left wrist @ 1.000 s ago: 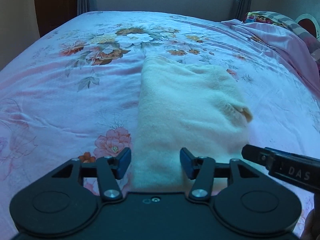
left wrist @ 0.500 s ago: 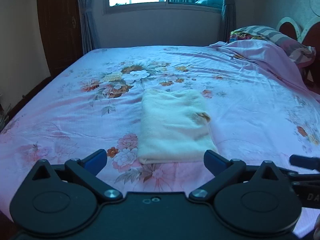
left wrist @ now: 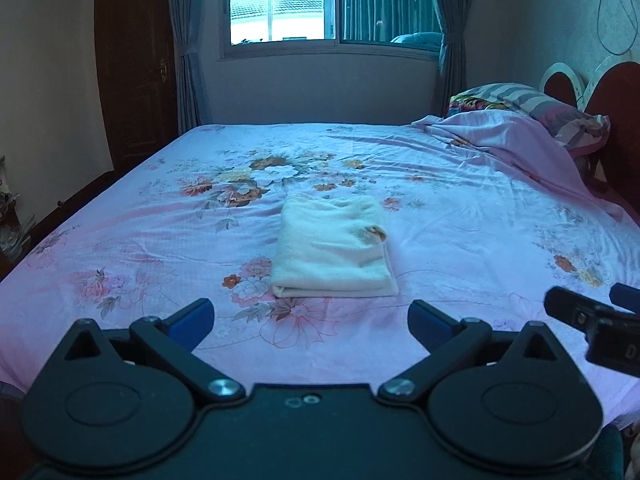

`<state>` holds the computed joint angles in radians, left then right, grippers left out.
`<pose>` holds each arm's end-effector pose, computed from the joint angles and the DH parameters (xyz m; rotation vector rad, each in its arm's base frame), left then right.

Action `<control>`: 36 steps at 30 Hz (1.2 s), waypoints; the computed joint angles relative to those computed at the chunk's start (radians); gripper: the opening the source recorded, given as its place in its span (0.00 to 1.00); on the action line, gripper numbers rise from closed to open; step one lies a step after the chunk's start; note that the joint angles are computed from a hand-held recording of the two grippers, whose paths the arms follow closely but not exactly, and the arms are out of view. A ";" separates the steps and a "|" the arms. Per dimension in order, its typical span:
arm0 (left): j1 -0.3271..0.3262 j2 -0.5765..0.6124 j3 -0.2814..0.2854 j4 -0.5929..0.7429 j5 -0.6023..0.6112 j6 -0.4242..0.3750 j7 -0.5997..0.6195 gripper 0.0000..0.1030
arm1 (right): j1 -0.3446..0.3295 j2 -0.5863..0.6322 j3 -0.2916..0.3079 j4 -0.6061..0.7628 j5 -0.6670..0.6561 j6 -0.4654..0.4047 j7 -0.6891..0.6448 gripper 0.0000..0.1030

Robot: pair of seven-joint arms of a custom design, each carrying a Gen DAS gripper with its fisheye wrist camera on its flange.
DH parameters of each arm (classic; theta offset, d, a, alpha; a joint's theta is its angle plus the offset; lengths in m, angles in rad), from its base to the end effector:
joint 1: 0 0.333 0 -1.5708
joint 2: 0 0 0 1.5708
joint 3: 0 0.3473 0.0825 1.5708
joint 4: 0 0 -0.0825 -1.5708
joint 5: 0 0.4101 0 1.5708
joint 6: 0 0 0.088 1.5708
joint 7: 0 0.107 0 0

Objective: Fold small clothes

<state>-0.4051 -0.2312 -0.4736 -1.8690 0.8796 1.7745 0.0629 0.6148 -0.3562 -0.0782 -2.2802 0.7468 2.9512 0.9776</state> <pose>0.3652 -0.3823 0.6745 -1.9052 1.1403 -0.5705 0.4564 0.2128 0.6244 -1.7656 1.0983 -0.3850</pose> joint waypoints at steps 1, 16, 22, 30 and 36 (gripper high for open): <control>-0.002 0.005 -0.002 0.010 0.002 -0.002 0.010 0.98 | 0.006 -0.004 -0.008 0.005 0.006 -0.009 -0.011 0.99; -0.072 0.103 0.011 0.117 0.035 -0.078 -0.014 0.98 | 0.029 -0.029 -0.063 0.030 0.209 -0.018 -0.225 1.00; -0.072 0.081 0.027 0.086 0.011 -0.054 -0.017 0.98 | -0.007 -0.025 -0.025 0.027 0.190 -0.025 -0.207 1.00; -0.050 0.047 0.019 0.057 -0.008 -0.057 -0.048 0.98 | -0.001 -0.025 -0.021 0.020 0.188 -0.013 -0.216 1.00; -0.040 0.039 0.009 0.054 -0.006 -0.058 -0.055 0.98 | 0.020 -0.025 -0.039 0.024 0.217 -0.010 -0.257 1.00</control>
<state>-0.4447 -0.1919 -0.4650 -1.8147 0.8738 1.7167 0.0075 0.6346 -0.3809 -0.1177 -2.2564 0.9639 2.9416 0.7205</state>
